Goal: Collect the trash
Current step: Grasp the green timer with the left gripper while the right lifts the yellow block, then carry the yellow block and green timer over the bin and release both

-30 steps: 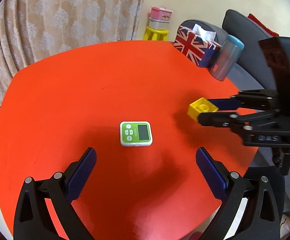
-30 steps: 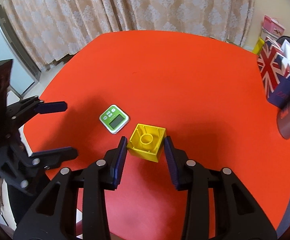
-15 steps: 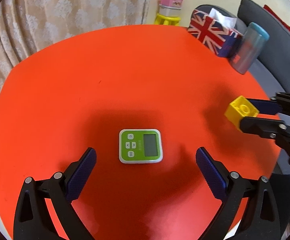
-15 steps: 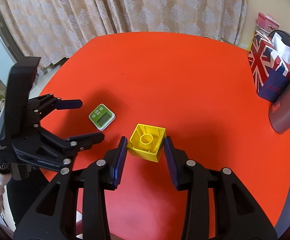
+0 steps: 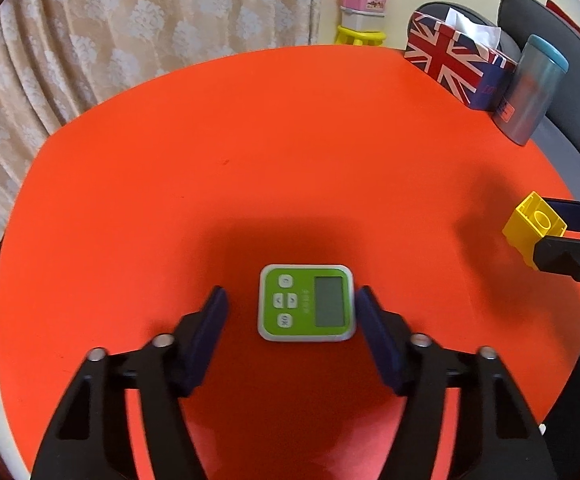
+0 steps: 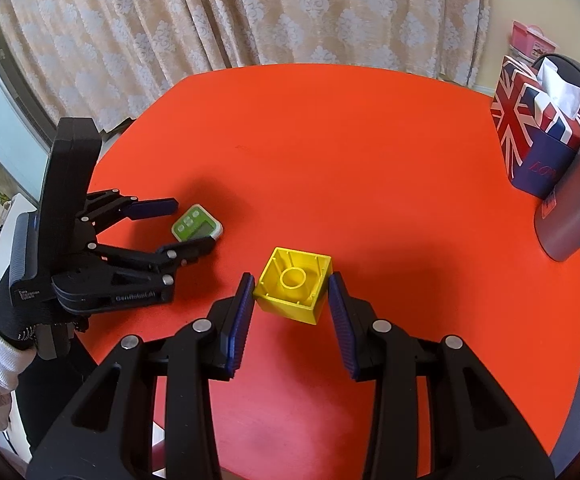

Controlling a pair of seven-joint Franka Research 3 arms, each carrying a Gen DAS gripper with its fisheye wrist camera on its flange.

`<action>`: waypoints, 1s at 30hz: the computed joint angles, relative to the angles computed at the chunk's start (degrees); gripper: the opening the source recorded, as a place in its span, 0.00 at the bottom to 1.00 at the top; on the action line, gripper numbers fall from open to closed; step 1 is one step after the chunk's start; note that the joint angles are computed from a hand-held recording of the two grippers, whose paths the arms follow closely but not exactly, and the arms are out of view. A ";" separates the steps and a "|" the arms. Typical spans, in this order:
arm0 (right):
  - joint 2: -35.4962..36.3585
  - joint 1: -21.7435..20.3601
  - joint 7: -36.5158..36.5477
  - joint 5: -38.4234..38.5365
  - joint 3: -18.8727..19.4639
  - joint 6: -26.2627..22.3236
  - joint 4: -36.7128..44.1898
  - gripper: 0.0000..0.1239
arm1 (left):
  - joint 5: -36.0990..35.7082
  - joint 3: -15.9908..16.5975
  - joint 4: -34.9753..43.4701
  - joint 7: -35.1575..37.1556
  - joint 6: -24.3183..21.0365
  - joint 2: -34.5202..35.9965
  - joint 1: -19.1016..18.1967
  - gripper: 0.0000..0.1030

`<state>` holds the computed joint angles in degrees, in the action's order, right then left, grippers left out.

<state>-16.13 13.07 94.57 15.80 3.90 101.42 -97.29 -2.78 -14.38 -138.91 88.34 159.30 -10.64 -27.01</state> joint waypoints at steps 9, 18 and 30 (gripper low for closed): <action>-0.49 0.29 -0.10 0.48 0.17 1.39 -0.76 0.31 | -7.36 2.18 -1.50 6.93 0.33 -2.09 -2.36 0.46; -1.67 0.65 0.67 -0.32 0.79 1.05 0.81 0.31 | -15.39 5.92 -6.58 14.34 -0.44 -11.97 -8.19 0.46; -8.39 1.86 2.06 -2.14 3.08 -1.80 1.92 0.31 | -15.54 8.85 -16.95 13.29 -3.29 -31.11 -15.20 0.46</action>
